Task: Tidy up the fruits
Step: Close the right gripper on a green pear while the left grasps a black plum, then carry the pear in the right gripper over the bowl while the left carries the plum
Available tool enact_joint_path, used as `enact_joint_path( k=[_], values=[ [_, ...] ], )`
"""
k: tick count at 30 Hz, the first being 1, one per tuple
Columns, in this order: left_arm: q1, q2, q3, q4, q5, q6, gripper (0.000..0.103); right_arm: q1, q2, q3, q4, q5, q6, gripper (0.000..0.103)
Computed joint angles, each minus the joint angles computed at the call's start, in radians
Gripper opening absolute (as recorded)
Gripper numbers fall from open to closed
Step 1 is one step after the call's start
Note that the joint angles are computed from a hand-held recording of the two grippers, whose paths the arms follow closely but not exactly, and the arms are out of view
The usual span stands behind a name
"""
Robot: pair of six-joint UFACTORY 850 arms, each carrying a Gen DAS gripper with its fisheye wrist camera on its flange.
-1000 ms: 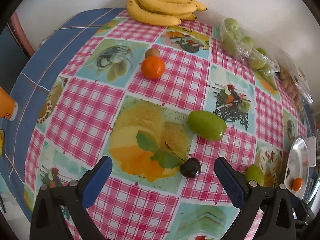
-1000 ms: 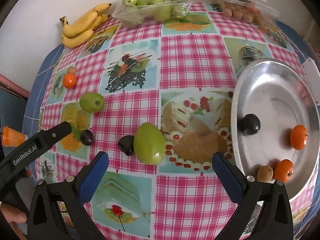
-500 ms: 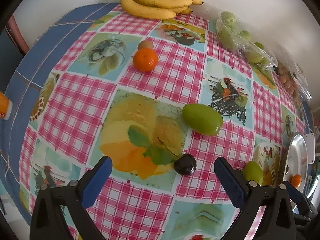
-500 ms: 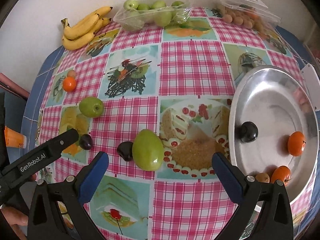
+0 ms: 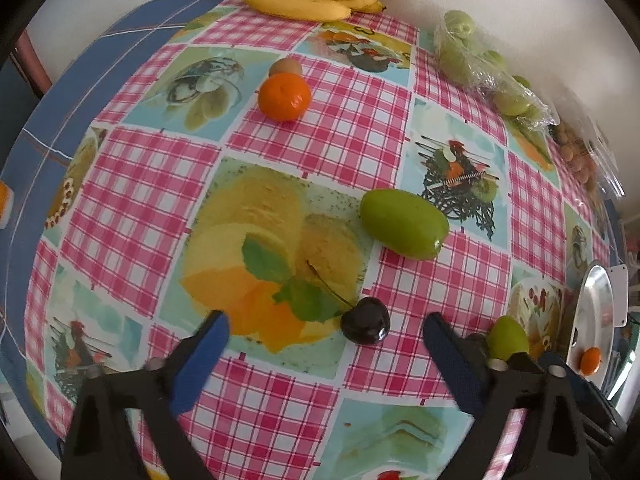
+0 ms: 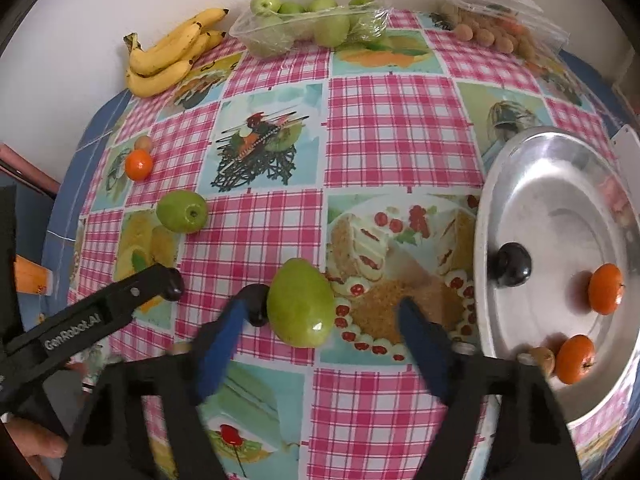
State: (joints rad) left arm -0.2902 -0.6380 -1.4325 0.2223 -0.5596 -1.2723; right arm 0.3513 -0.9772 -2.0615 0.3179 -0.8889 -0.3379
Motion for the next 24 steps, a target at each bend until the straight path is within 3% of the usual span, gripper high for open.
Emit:
enact_joint_path(
  k=[4,7,15,24],
  values=[
    [0.002,-0.002,0.004,-0.047,0.024,0.048,0.071,-0.002,-0.013,-0.012,0.022,-0.021,-0.003,0.058],
    [0.002,-0.009,-0.002,-0.076,0.032,0.081,0.053,-0.001,-0.019,-0.016,0.025,-0.022,0.007,0.053],
    [0.001,-0.026,-0.013,-0.148,0.083,0.156,0.031,-0.006,-0.033,-0.034,0.063,-0.051,0.0,0.045],
    [0.0,-0.03,-0.015,-0.143,0.103,0.158,0.027,-0.005,-0.038,-0.039,0.072,-0.063,-0.008,0.041]
  ],
)
